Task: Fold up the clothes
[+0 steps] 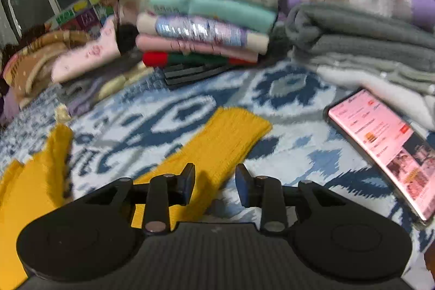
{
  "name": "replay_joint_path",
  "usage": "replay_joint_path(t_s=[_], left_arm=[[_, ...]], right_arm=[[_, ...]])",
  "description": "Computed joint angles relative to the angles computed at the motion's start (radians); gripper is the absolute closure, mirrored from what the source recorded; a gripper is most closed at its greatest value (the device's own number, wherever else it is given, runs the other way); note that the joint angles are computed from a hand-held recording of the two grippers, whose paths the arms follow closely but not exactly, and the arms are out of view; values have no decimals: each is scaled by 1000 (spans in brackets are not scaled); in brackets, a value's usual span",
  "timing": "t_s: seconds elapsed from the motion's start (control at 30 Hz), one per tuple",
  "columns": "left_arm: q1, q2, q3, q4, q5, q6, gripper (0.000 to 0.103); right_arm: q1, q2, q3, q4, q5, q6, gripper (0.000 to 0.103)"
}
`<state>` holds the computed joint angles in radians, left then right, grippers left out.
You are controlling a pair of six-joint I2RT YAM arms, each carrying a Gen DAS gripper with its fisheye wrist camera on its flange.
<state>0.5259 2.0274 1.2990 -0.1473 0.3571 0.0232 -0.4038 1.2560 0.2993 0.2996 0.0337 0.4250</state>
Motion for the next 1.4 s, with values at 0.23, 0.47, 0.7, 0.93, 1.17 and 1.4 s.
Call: replay_joint_path(t_s=[0.23,0.47,0.7,0.93,1.17,1.4], left_arm=[[-25,-226,-252,163,21,66,64],[-157,-333,-389,62,278,229,64],[-212,-286,-498,197,145,304,57],[-247,-294,-369,81,176,294,58],[-356,-79,-14,-57,156,178,58],[-434,187,376,-222,151,103,58]], right_arm=[[205,-268,-43,-115,6,15,68],[547,-36,-23,61,73,49,69],[553,56,-88,158,92,59,70],[530,18,24,25,40,37,54],[437,287,373,-83,-46,-97,54],[390,563,723,-217,-88,-178,54]])
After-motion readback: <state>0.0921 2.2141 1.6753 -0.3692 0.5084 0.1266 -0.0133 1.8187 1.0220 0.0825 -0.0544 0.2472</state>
